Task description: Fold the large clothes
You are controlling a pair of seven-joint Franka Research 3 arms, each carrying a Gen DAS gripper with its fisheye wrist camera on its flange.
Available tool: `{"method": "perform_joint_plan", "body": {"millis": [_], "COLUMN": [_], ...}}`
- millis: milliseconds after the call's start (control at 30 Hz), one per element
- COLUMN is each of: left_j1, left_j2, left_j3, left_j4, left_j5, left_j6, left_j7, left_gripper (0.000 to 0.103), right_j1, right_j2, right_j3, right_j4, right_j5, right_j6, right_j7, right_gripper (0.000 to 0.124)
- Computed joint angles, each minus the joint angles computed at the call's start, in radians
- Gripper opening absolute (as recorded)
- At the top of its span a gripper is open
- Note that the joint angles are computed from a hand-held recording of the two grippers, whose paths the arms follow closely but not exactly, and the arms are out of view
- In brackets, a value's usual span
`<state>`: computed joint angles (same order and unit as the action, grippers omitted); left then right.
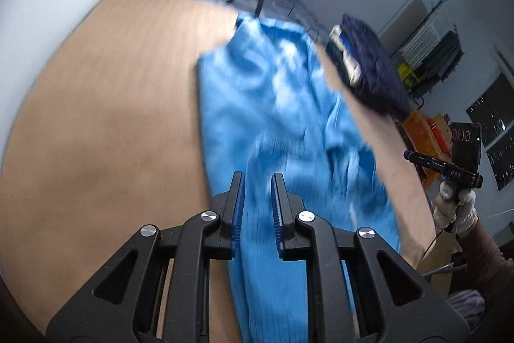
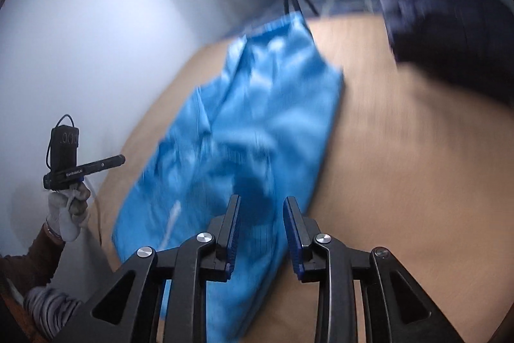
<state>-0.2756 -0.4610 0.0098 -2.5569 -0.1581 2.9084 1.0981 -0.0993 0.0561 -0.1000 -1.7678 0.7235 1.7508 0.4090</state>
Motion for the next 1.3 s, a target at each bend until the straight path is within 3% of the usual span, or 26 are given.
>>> {"method": "perform_joint_plan", "body": {"millis": [133,267,367,467,600,767,833,967,1033,1067,1100,1133,1300], "left_j1": [0.045,0.087,0.138,0.175,0.207,0.206,0.207,0.266,0.299,0.312,0.321,0.329,0.37], "left_j2": [0.199,0.418,0.523,0.619,0.724,0.863,0.886,0.848,0.806,0.791,0.78,0.78,0.863], "left_j3": [0.01,0.018,-0.007,-0.033,-0.071,-0.097,-0.106,-0.159,-0.179,-0.184,-0.182,-0.182,-0.218], "left_j4": [0.209,0.441,0.544,0.65,0.771,0.951,0.968,0.922,0.864,0.843,0.828,0.829,0.946], "left_j5": [0.032,-0.035,-0.078,-0.035,0.03,0.176,0.231,0.199,0.157,0.137,0.12,0.105,0.016], "left_j6": [-0.048,-0.135,-0.18,-0.235,-0.264,-0.357,-0.346,-0.317,-0.252,-0.224,-0.191,-0.179,-0.229], "left_j7": [0.062,0.172,0.206,0.191,0.142,0.069,0.044,0.075,0.099,0.106,0.096,0.094,0.13], "left_gripper": [0.017,0.017,0.017,0.017,0.017,0.017,0.021,0.027,0.046,0.05,0.054,0.055,0.055], "right_j1": [0.048,0.125,0.162,0.157,0.136,0.155,0.17,0.194,0.166,0.152,0.141,0.134,0.108], "right_j2": [0.027,0.102,0.205,0.289,0.389,0.447,0.459,0.435,0.436,0.444,0.456,0.469,0.62], "right_j3": [0.04,0.09,0.105,0.119,0.152,0.165,0.165,0.165,0.182,0.188,0.192,0.194,0.212], "right_j4": [0.041,0.08,0.164,0.262,0.395,0.44,0.434,0.377,0.4,0.42,0.443,0.464,0.694], "right_j5": [0.032,-0.021,-0.093,-0.115,-0.098,-0.158,-0.189,-0.255,-0.215,-0.185,-0.156,-0.133,-0.076], "right_j6": [0.06,0.268,0.37,0.371,0.307,0.293,0.308,0.373,0.352,0.345,0.346,0.352,0.257], "right_j7": [0.009,0.024,0.099,0.163,0.215,0.26,0.27,0.235,0.196,0.188,0.193,0.206,0.365], "right_gripper": [0.025,0.029,0.029,0.029,0.029,0.029,0.029,0.03,0.032,0.035,0.046,0.056,0.059]}}
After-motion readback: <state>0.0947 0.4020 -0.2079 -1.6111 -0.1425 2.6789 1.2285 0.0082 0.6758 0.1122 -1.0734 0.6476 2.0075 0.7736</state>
